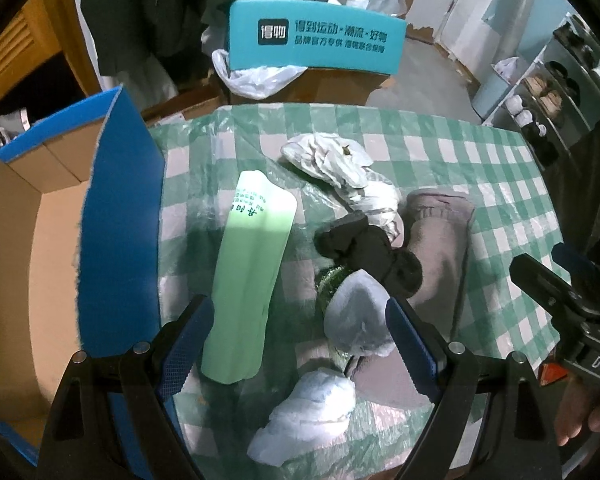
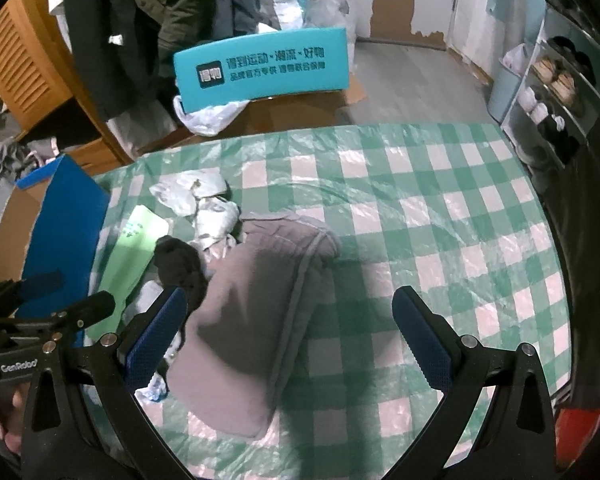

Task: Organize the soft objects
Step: 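Move the right tool to the grey fleece sock while the left tool moves to the green insole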

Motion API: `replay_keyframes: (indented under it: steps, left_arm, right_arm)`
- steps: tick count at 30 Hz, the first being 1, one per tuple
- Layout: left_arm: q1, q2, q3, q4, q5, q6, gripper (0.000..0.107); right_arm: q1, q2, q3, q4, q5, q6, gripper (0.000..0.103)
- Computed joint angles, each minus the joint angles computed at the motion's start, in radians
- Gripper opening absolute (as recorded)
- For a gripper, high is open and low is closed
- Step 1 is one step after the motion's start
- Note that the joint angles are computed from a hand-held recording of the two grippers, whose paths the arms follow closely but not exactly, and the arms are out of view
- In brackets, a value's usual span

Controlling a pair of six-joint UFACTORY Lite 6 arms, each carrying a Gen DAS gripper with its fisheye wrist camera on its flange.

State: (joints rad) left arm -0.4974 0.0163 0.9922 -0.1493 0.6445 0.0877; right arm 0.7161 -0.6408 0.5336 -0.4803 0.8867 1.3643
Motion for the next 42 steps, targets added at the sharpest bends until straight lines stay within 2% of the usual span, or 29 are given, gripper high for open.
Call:
replay_keyframes:
  steps: [15, 29, 42]
  left_arm:
    - [0.024, 0.086, 0.002, 0.031, -0.055, 0.002, 0.089]
    - [0.095, 0.095, 0.002, -0.033, -0.038, 0.146, 0.089]
    - [0.179, 0.105, 0.034, -0.146, -0.010, 0.287, 0.089]
  right_arm:
    - [-0.188, 0.112, -0.086, 0.148, -0.222, -0.151, 0.101]
    - [-0.171, 0.259, -0.062, 0.156, -0.297, -0.150, 0.101]
    - [-0.158, 0.293, -0.039, 0.146, -0.306, -0.137, 0.101]
